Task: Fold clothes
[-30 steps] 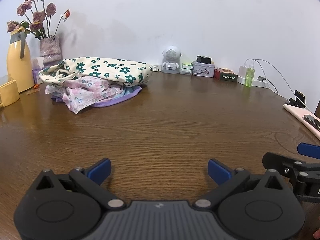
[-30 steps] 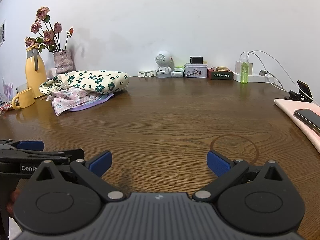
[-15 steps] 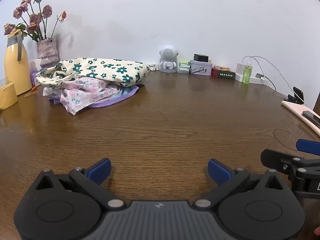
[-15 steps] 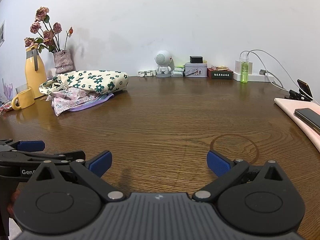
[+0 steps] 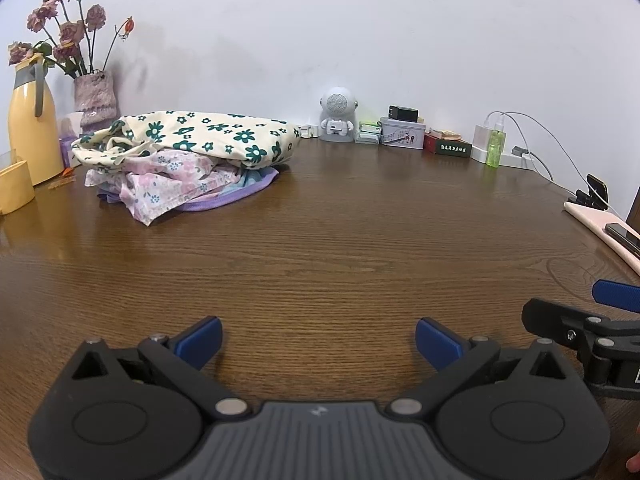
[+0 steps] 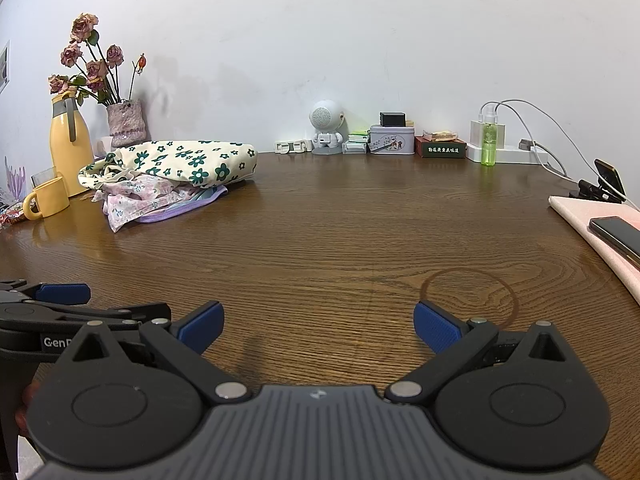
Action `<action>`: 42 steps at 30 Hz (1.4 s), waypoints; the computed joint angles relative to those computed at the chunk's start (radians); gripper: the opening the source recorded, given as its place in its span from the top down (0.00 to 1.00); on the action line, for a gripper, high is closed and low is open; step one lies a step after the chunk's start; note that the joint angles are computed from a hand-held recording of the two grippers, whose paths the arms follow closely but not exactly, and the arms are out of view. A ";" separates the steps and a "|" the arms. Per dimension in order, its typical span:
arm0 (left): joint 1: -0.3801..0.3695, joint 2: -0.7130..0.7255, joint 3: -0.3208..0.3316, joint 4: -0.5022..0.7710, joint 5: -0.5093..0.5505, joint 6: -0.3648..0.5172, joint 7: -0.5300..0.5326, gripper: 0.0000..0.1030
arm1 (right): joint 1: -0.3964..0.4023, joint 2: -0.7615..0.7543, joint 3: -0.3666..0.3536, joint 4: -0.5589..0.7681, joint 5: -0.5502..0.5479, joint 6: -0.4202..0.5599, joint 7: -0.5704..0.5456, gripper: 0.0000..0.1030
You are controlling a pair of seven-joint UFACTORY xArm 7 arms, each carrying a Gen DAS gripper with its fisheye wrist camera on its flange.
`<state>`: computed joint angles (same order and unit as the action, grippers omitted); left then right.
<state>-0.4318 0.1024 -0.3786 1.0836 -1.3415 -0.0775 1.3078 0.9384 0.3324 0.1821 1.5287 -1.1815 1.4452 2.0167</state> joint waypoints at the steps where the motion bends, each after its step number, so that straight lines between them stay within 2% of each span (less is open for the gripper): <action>1: 0.001 0.000 -0.001 0.001 -0.005 -0.001 0.005 0.00 | 0.000 0.000 0.000 0.000 0.000 0.000 0.000 0.00; 11: 0.000 -0.004 -0.002 -0.005 0.029 -0.006 -0.029 0.00 | 0.000 -0.001 0.000 -0.001 -0.001 0.000 -0.001 0.00; 27: 0.000 -0.007 -0.013 -0.003 -0.002 -0.018 0.006 0.00 | 0.001 0.000 0.001 -0.001 -0.002 0.002 -0.003 0.00; 42: 0.003 -0.009 -0.013 -0.009 0.025 -0.019 -0.024 0.00 | 0.002 -0.001 0.001 -0.001 -0.002 0.002 -0.004 0.00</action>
<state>-0.4292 0.0933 -0.3914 1.0742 -1.3169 -0.0965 1.2836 0.9407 0.3313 0.1829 1.5273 -1.1834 1.4472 2.0124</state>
